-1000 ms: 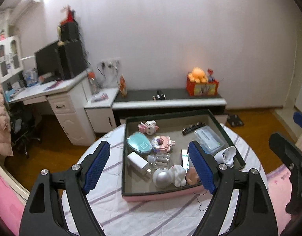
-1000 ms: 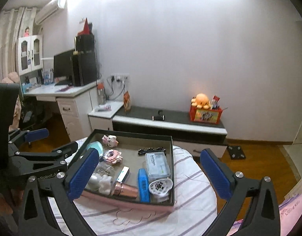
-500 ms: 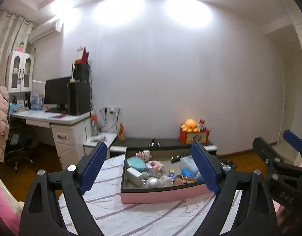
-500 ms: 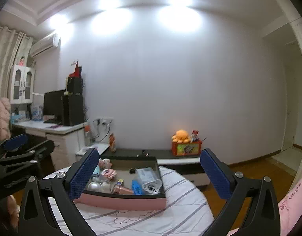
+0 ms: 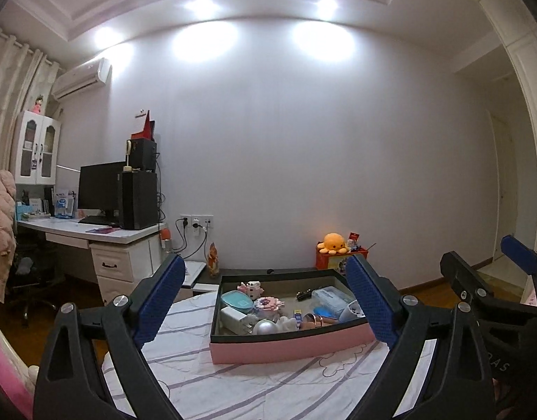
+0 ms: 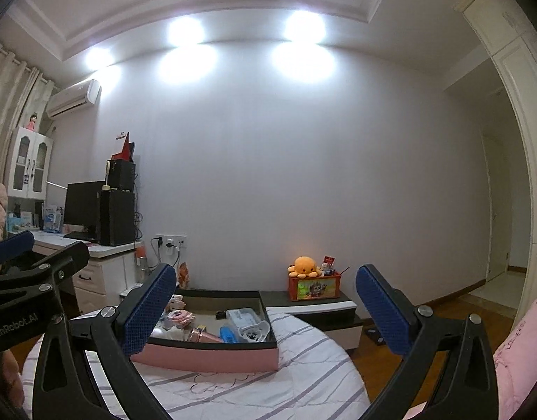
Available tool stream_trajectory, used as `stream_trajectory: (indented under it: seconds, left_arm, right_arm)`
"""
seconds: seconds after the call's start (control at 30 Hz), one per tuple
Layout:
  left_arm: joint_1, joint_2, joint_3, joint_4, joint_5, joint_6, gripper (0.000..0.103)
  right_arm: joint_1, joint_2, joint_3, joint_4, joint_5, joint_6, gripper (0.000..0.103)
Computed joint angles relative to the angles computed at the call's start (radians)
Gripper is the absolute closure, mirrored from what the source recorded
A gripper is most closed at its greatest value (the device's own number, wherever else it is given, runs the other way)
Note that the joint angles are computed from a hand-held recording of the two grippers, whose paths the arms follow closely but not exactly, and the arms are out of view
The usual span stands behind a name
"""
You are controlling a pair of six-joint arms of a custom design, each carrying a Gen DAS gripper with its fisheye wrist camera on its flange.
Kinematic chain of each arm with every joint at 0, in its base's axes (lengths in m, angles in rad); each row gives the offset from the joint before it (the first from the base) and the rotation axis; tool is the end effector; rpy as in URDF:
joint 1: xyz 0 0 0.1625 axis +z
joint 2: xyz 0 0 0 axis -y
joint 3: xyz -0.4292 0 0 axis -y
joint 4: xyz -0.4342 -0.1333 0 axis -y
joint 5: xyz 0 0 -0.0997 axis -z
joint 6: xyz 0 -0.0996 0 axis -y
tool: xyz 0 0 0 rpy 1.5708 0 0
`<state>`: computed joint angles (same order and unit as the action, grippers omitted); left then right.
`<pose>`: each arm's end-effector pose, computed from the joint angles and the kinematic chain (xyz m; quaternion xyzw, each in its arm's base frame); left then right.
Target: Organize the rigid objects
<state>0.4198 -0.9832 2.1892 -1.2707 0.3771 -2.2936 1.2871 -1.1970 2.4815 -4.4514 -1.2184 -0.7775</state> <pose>-0.3060 -0.3839 0.0170 0.2541 0.6508 -0.6546 0.2889 0.0573 -0.4024 0.2476 0.2897 -0.6358 0.6699 0.2512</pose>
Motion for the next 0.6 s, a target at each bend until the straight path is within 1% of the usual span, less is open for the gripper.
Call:
stream_trajectory:
  seconds: [0.1, 0.23, 0.33, 0.43, 0.47, 0.5, 0.53, 0.6]
  left_arm:
    - [-0.008, 0.007, 0.007, -0.027, -0.015, 0.017, 0.008]
    - [-0.01, 0.011, 0.002, -0.03, -0.027, 0.024, 0.008]
    - [-0.009, 0.015, -0.003, -0.039, -0.035, 0.038, 0.008]
    - [-0.013, 0.016, 0.002, -0.073, -0.042, 0.064, 0.008]
    - [-0.011, 0.02, -0.003, -0.081, -0.044, 0.078, 0.005]
    - [-0.011, 0.021, -0.002, -0.096, -0.046, 0.093, 0.004]
    - [-0.011, 0.025, 0.005, -0.136, -0.048, 0.125, 0.004]
    - [-0.012, 0.027, 0.007, -0.153, -0.05, 0.141, 0.004]
  right_arm:
    - [-0.005, 0.002, -0.001, -0.001, 0.002, -0.003, 0.0]
    - [-0.012, 0.004, 0.001, -0.021, 0.012, -0.005, 0.0]
    - [-0.013, 0.0, 0.0, -0.014, 0.013, -0.007, 0.0]
    - [-0.012, 0.002, 0.0, -0.018, 0.009, -0.008, 0.0]
    - [-0.012, 0.003, -0.002, -0.017, 0.007, -0.009, 0.0]
    - [-0.01, 0.003, -0.003, -0.014, 0.004, -0.011, 0.0]
    - [-0.009, 0.002, -0.003, -0.007, 0.001, -0.015, 0.0]
    - [-0.008, -0.003, -0.003, 0.011, -0.002, -0.016, 0.0]
